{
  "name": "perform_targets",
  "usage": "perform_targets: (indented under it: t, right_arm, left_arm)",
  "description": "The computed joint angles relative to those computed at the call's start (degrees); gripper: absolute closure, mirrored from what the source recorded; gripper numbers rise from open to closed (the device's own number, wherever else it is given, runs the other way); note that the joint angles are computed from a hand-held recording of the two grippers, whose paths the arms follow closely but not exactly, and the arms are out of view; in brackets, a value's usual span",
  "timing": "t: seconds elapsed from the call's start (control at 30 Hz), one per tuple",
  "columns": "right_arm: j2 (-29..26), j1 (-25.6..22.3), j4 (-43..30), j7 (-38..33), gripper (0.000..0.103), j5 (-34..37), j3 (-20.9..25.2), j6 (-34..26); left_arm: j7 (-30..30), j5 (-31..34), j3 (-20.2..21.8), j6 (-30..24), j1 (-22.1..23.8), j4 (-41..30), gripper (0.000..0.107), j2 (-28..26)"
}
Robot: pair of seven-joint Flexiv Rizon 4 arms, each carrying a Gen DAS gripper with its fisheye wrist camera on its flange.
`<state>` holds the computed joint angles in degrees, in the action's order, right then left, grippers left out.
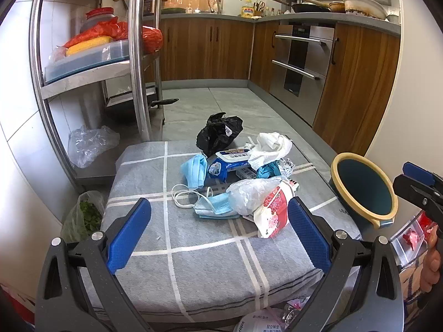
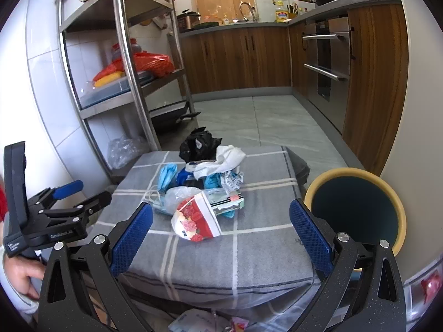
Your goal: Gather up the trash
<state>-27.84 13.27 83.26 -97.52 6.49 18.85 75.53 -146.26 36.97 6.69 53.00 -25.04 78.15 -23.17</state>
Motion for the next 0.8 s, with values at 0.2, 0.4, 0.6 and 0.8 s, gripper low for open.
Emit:
perform_targets:
  t: [0.2,0.4,0.6,0.8]
  right_arm:
    - [-0.12,1.04,-0.52,1.24,0.005,-0.8,-0.96,-1.21]
    - [-0.27,1.75,-1.3,2.72,0.005,-1.64,-1.86,-2.55]
    - [-1.24,2.19,-3.63,3.61,0.005,-2.5,-2.51,-4.32]
    - [-3.75,3.1,-8.89,4.79,0.005,-3.88,-3.7,-8.04]
  left_arm:
    - [0.62,-1.54,-0.29,0.2,0.7,-0.5,0.01,-0.36]
    - [4.67,-5.75,-1.11,0.51,2.58,-1.61,0.01,-1.2]
    - [11.06,-9.3,-1.21,-0.99,4.51,-6.13,0.01,-3.47]
    - [21.27,-15.79,-1.83,-5.03,7.99,-15.18,0.01,-9.41]
